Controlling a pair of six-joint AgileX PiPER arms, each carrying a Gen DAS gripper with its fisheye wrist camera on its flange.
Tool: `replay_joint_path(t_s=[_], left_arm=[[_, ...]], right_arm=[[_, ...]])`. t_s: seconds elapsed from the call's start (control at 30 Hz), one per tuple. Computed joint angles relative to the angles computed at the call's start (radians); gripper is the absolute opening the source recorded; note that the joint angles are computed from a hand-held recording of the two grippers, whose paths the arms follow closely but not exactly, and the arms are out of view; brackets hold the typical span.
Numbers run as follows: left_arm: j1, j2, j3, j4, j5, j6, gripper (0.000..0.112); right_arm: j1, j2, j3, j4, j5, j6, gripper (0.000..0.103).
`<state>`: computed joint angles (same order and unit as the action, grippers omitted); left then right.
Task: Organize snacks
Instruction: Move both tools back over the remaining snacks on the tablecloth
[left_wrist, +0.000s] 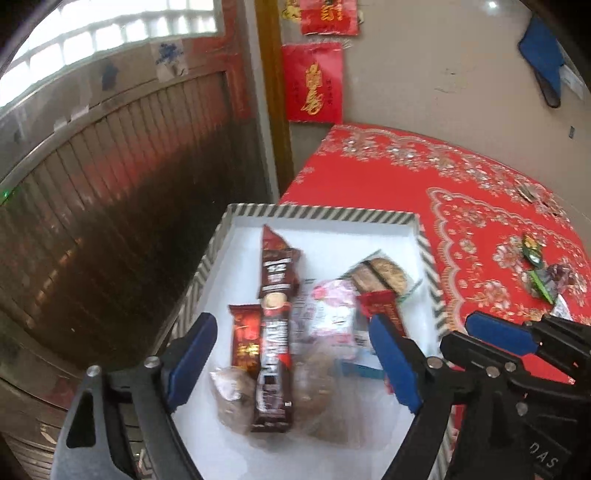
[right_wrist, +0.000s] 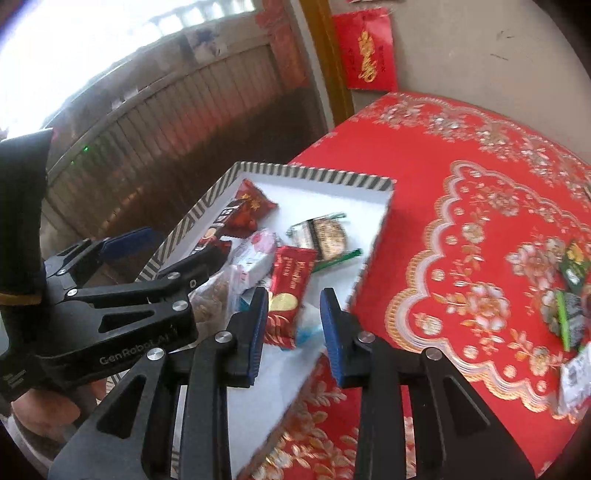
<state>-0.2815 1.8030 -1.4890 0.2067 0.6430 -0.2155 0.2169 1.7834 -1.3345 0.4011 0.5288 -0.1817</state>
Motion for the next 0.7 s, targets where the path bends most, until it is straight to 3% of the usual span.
replay_joint_path(t_s=[0.2,0.37,0.53,0.67,0.7], left_arm=[[-0.073,-0.015,-0.001,0.007,0.008,-0.029,0.094],[-0.127,0.011,-0.049,-0.049,0.060,-0.014,0.095],[-0.198,0.037,-0.084,-0.019,0.080,-0.058,0.096],[-0.250,0.066,-0.131,-0.014,0.111,-0.071,0.096],[-0.262,0.073,-0.143,-0.014,0.117,-0.074,0.096]], right_arm=[[-0.042,-0.087,0.092,-0.056,-0.028,0.038,0.029],[-0.102,-0.148,0.165,-0.097,-0.043,0.067,0.029],[-0.181,-0.216,0.236,-0.108,-0.044,0.052,0.029],[-0.270,-0.274,0.300,-0.100,-0.049,0.026,0.049],[-0.292,-0.285,0.313,-0.084,-0.052,0.007,0.050]])
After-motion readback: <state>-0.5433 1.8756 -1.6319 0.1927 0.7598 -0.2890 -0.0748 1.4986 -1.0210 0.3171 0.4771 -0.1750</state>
